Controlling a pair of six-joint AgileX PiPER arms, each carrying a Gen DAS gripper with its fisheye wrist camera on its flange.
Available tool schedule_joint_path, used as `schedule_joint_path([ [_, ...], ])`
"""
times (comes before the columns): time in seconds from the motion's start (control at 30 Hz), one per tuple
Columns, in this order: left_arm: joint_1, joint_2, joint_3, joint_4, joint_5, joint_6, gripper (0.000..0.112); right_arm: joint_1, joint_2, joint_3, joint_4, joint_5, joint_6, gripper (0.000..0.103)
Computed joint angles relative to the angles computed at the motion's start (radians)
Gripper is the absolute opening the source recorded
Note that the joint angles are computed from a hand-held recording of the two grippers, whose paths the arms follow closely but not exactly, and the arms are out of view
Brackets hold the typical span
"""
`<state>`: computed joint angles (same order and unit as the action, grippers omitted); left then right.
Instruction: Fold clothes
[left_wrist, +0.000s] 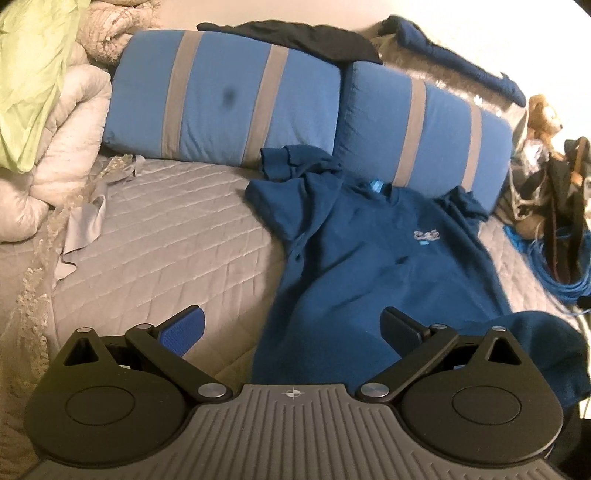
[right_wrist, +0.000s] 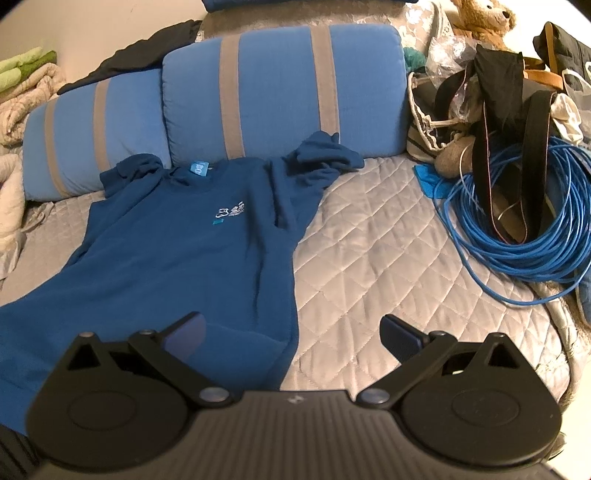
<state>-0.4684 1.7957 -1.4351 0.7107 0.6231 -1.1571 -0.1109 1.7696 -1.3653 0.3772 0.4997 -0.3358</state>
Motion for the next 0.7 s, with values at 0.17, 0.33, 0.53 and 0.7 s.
schedule_joint_path([
  [0.17,0.018,-0.028,0.039,0.007,-0.007,-0.010,0.103,-0.029,0.003,0.001,0.113,0.023,-0.094,0.103],
  [0.33,0.059,-0.065,0.115,-0.041,-0.062,-0.015,0.103,-0.038,0.010,0.001,0.159,0.041,-0.119,0.103],
  [0.53,0.103,-0.106,0.209,-0.134,-0.143,0.002,0.102,-0.066,0.004,0.028,0.262,0.072,-0.207,0.103],
  [0.7,0.115,-0.128,0.275,-0.172,-0.200,-0.020,0.096,-0.102,-0.005,0.060,0.359,0.122,-0.276,0.102],
])
